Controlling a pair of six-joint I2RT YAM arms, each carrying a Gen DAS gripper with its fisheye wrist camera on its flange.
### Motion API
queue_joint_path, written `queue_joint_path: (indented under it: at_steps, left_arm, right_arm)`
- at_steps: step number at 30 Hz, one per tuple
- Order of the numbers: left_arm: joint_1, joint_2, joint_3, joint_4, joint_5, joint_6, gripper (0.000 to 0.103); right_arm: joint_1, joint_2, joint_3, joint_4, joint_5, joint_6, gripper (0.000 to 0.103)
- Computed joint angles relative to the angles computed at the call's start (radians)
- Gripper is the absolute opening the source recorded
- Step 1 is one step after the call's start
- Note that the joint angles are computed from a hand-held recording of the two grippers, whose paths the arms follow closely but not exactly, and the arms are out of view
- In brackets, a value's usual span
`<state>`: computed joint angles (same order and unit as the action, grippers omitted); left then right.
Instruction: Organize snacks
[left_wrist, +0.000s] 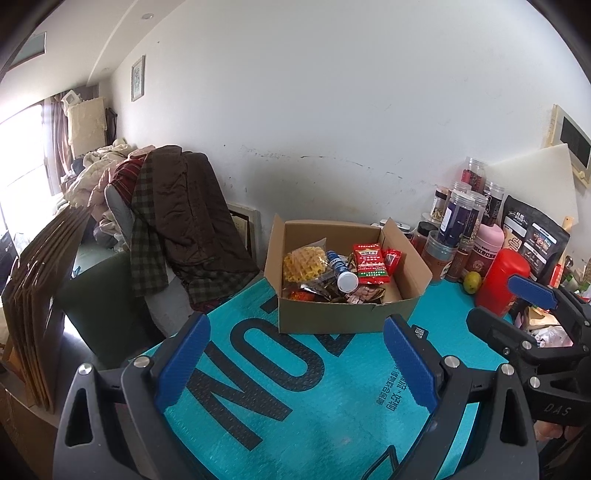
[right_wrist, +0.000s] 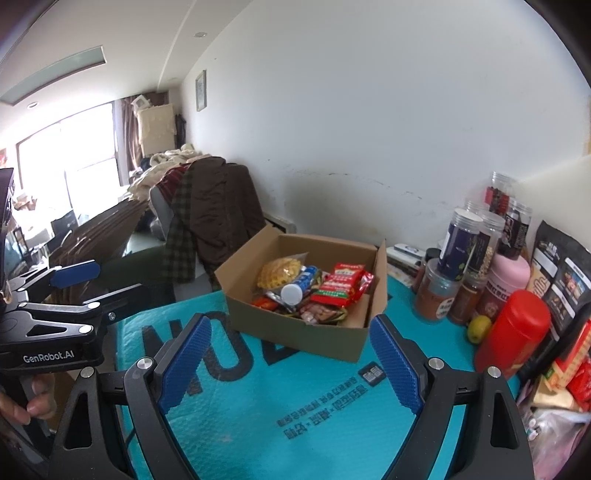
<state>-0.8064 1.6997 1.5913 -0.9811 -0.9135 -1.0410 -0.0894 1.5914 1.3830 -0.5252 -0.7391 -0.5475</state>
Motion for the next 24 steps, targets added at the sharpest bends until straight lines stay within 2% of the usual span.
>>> queue_joint_path:
  at_steps: [12, 24]
  left_arm:
    - [-0.006, 0.028, 0.033, -0.055, -0.019, -0.018, 0.096]
    - [-0.002, 0.054, 0.058, -0.07, 0.003, -0.003, 0.096]
  right_arm:
    - [-0.007, 0.003, 0.001, 0.003, -0.003, 0.006, 0.09]
    - [-0.009, 0.011, 0.011, 0.002, 0.017, 0.017, 0.093]
